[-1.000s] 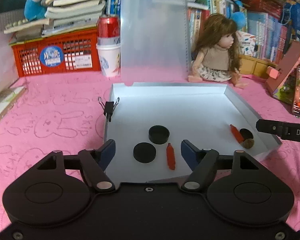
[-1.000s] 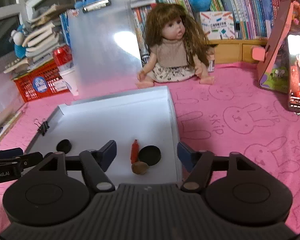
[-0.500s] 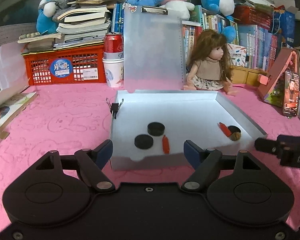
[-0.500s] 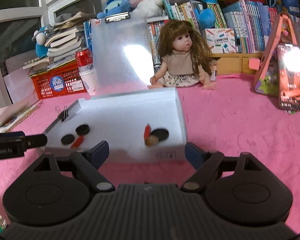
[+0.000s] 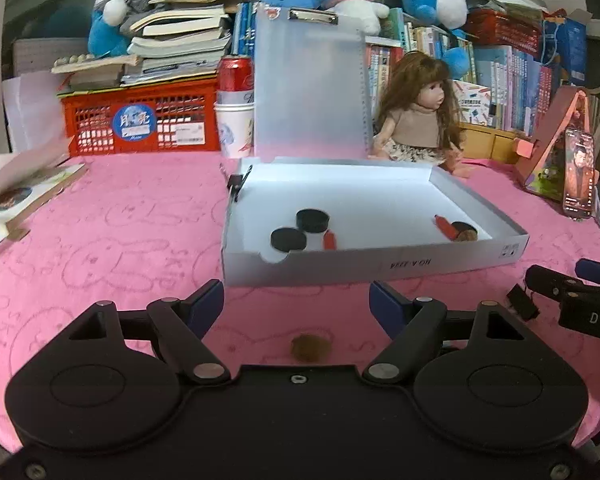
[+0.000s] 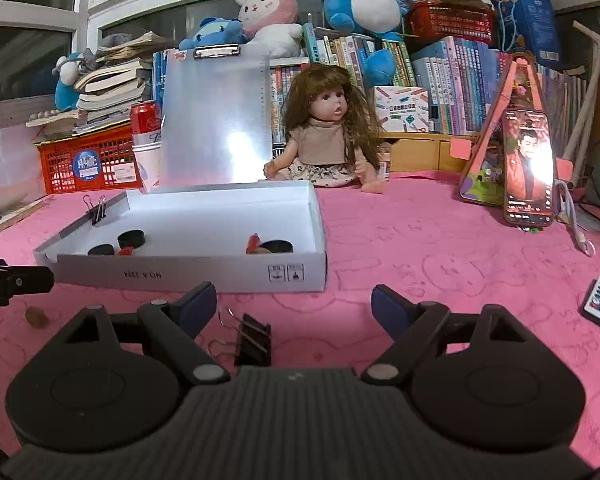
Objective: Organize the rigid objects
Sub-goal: 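Withdraw both open tools from the box toward the walnut and binder clip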
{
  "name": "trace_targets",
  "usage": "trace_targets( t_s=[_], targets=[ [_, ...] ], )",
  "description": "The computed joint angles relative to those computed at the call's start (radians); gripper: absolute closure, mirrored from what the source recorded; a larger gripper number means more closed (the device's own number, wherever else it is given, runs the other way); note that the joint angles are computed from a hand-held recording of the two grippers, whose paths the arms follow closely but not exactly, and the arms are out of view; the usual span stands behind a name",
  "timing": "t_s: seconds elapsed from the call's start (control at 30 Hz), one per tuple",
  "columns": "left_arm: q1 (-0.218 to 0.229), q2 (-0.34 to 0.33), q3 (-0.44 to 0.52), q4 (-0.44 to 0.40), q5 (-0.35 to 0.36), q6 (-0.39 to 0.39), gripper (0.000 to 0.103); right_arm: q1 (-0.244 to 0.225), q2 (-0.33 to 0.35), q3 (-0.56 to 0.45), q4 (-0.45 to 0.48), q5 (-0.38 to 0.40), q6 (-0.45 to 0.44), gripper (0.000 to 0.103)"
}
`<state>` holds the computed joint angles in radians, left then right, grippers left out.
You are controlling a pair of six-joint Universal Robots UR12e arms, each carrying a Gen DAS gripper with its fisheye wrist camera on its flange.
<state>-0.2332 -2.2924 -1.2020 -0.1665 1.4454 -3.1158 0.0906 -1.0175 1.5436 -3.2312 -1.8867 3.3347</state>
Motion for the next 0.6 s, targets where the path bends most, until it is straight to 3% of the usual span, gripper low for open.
trace_targets(
  t_s=[0.6],
  targets=[
    [-0.002,0.019,-0.062,0.024,0.022,-0.005,0.024,0.012,-0.004,0.024,0.035,-0.008,0.022,0.01]
  ],
)
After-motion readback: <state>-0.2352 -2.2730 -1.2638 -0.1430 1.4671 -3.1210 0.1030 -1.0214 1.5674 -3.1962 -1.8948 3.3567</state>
